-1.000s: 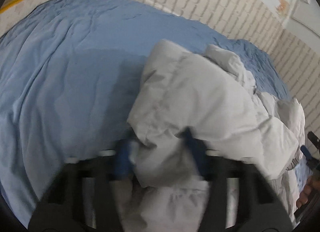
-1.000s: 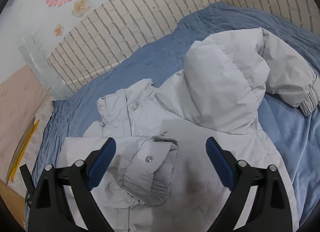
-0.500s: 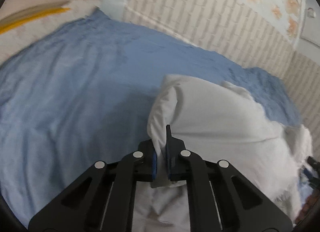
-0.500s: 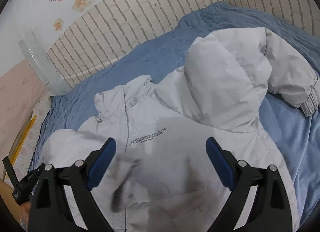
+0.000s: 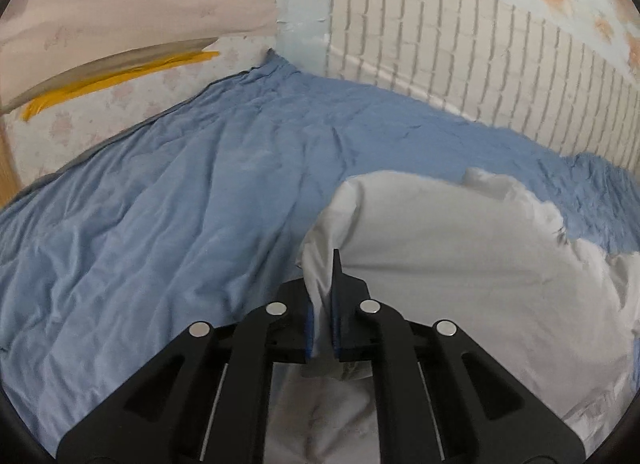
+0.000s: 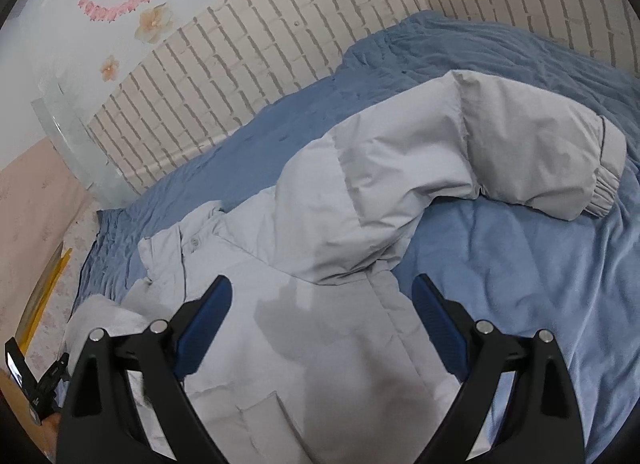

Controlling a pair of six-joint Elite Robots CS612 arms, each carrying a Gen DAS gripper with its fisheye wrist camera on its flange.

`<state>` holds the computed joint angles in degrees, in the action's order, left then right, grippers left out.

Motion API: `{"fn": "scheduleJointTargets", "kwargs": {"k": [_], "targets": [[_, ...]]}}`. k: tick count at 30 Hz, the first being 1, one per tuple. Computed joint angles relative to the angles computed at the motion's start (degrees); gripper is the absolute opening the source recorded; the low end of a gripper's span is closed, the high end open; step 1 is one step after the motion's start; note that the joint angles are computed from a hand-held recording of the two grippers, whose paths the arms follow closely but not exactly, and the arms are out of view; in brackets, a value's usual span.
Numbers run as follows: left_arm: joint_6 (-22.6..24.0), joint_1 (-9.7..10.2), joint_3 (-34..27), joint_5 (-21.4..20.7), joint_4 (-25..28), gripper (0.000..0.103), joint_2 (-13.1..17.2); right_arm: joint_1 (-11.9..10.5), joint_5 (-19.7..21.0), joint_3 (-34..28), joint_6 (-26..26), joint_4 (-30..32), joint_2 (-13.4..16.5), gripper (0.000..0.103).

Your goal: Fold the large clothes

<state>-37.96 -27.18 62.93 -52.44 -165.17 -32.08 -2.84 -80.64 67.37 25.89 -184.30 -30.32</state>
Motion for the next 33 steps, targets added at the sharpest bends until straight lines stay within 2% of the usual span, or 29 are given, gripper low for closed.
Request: {"fn": "scheduleJointTargets", "kwargs": {"k": [3,5,8,10,11,14,16,18,19,22,23,24,29,31,33], "targets": [[1.22,-0.39,-0.87,-2.04,-2.76,0.019,0.51,-0.05,-0.95,0.03,0.12,0.29,-0.10,0.091],[2.26,-0.80,-1.63,-3.69,-4.85,0.048,0.95,-0.14,-1.81,0.09,0.53,0.33,-0.14,0.091],[4.14,-1.58,-3.22,-6.07,-5.52,0.071,1.71,-0.19,-2.43,0.28,1.14,0.19,-0.20,0.091],[5.40,-2.01,-4.86,-8.48,-4.59,0.080,2.45,-0.27,-1.86,0.20,0.87,0.35,-0.17,0.091],[6.08,-2.12,-5.58,-9.70,-3.88,0.083,2.91,-0.26,-1.24,0.09,0.51,0.60,-0.15,0.091],[7.34,-2.73,-8.10,-10.70,0.59,0.089,4.22,-0.31,4.50,-1.27,-3.27,4.08,0.26,0.091],[8.05,-3.08,-10.06,-10.26,3.15,0.091,5.14,-0.20,10.77,-3.09,-6.99,8.91,1.06,0.091],[7.61,-3.06,-10.47,-10.40,3.10,0.092,5.39,-0.04,16.61,-4.69,-8.39,11.49,2.04,0.091],[6.84,-2.90,-9.70,-10.88,2.25,0.092,5.02,0.09,18.06,-5.14,-8.75,11.79,2.37,0.091],[4.87,-2.51,-8.10,-11.62,0.34,0.093,4.40,1.12,17.85,-5.76,-9.55,11.71,2.82,0.090],[4.39,-2.51,-9.03,-11.54,0.59,0.093,4.97,1.33,18.44,-6.04,-10.19,12.15,2.99,0.082],[4.04,-2.54,-9.78,-11.40,0.84,0.094,5.40,1.52,19.21,-6.48,-11.01,13.40,3.19,0.067],[3.57,-2.64,-9.30,-10.14,0.98,0.097,4.99,2.06,22.58,-8.67,-14.48,19.50,4.34,0.028],[3.55,-2.68,-9.31,-10.00,1.04,0.097,4.83,2.20,22.44,-8.98,-14.28,18.86,4.62,0.020],[3.73,-2.72,-8.74,-9.62,0.68,0.098,4.34,2.09,20.16,-7.90,-12.68,14.54,4.19,0.012]]}}
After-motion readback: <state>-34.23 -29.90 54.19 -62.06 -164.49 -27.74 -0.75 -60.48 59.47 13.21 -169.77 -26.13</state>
